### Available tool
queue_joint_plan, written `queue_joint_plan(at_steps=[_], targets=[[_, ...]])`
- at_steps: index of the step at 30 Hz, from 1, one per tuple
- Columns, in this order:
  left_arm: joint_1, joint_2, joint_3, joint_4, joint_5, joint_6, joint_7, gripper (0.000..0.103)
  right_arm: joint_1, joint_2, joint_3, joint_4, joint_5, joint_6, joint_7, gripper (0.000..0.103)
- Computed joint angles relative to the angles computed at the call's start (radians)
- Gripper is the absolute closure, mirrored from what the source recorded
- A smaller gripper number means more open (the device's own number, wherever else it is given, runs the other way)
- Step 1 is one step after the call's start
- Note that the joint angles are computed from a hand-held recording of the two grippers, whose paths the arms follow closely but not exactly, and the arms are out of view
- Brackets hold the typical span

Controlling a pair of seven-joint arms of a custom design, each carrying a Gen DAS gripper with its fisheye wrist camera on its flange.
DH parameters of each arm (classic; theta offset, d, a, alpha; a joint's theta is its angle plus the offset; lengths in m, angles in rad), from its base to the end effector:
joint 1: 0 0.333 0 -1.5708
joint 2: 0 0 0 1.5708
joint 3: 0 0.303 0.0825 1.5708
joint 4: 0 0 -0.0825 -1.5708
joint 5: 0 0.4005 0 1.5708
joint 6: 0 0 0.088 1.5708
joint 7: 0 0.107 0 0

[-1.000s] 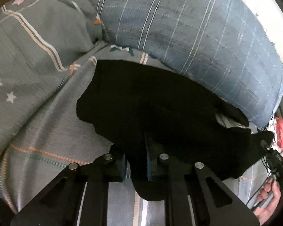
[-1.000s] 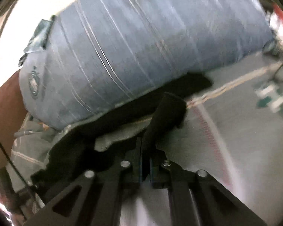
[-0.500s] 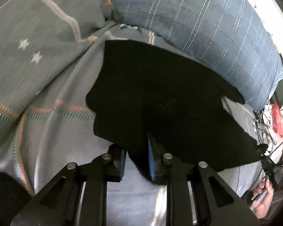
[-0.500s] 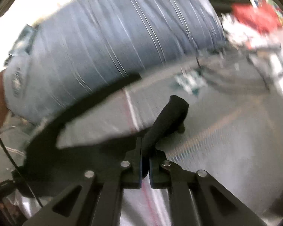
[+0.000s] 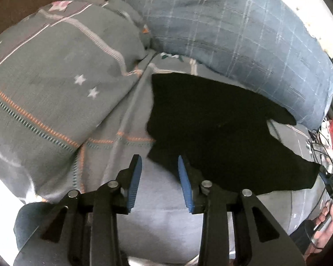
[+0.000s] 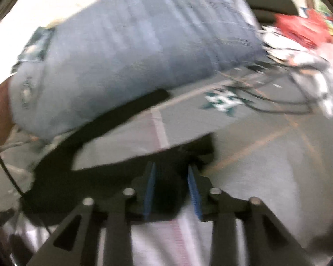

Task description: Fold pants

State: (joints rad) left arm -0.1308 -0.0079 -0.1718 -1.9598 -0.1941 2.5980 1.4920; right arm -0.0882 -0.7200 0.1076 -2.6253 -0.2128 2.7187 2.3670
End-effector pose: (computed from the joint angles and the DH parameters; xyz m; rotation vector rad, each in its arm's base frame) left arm 0.5902 -0.1805 0.5314 -1.8670 2.0462 -0.8864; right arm 0.4063 0.0201 0.5490 -1.1058 2.1370 -0.6592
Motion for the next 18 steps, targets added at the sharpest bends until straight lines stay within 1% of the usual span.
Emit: queue_joint_plan(at_steps=[1, 2, 3, 4, 5, 7, 8, 10, 11, 12, 13, 14, 16, 17, 18], targets=[[-0.002, 0.005, -0.002, 0.003, 0.003, 0.000, -0.001, 0.063, 0.017, 0.027, -0.006, 0.014, 0.009, 0.023, -0.010, 0.066], [-0.005, 0.021, -0.005, 0.019, 0.014, -0.007, -0.010, 0.057, 0.045, 0.052, -0.017, 0.026, 0.024, 0.042, -0.030, 0.066], [-0.008, 0.037, -0.007, 0.032, 0.029, -0.014, -0.028, 0.056, 0.072, 0.086, -0.023, 0.045, 0.037, 0.059, -0.052, 0.066], [-0.009, 0.048, -0.008, 0.038, 0.033, -0.012, -0.034, 0.056, 0.076, 0.110, -0.019, 0.057, 0.041, 0.072, -0.059, 0.066], [-0.009, 0.050, -0.009, 0.036, 0.032, -0.007, -0.034, 0.056, 0.105, 0.144, -0.028, 0.075, 0.055, 0.087, -0.083, 0.066], [-0.010, 0.055, -0.009, 0.036, 0.051, -0.006, -0.050, 0.056, 0.161, 0.182, -0.056, 0.093, 0.098, 0.113, -0.134, 0.065], [-0.009, 0.058, -0.008, 0.035, 0.056, -0.009, -0.057, 0.056, 0.199, 0.205, -0.077, 0.099, 0.128, 0.138, -0.172, 0.064], [-0.003, 0.054, -0.005, 0.027, 0.040, -0.010, -0.051, 0.052, 0.294, 0.249, -0.119, 0.118, 0.200, 0.183, -0.268, 0.060], [0.001, 0.058, -0.002, 0.030, 0.038, -0.011, -0.059, 0.045, 0.352, 0.275, -0.150, 0.135, 0.243, 0.193, -0.335, 0.057], [0.005, 0.064, 0.002, 0.035, 0.043, -0.011, -0.073, 0.041, 0.422, 0.304, -0.185, 0.158, 0.291, 0.198, -0.420, 0.056], [0.008, 0.073, 0.004, 0.040, 0.044, -0.006, -0.079, 0.041, 0.464, 0.324, -0.201, 0.176, 0.325, 0.198, -0.483, 0.056], [0.012, 0.082, 0.004, 0.048, 0.040, -0.005, -0.074, 0.040, 0.505, 0.353, -0.216, 0.201, 0.359, 0.195, -0.547, 0.053], [0.018, 0.116, 0.002, 0.084, 0.030, -0.025, -0.058, 0.037, 0.569, 0.409, -0.233, 0.253, 0.427, 0.180, -0.667, 0.050], [0.021, 0.126, -0.002, 0.094, 0.017, -0.031, -0.043, 0.036, 0.612, 0.436, -0.252, 0.277, 0.483, 0.179, -0.741, 0.050], [0.022, 0.138, -0.006, 0.108, 0.007, -0.040, -0.029, 0.036, 0.673, 0.474, -0.281, 0.314, 0.566, 0.181, -0.842, 0.050]])
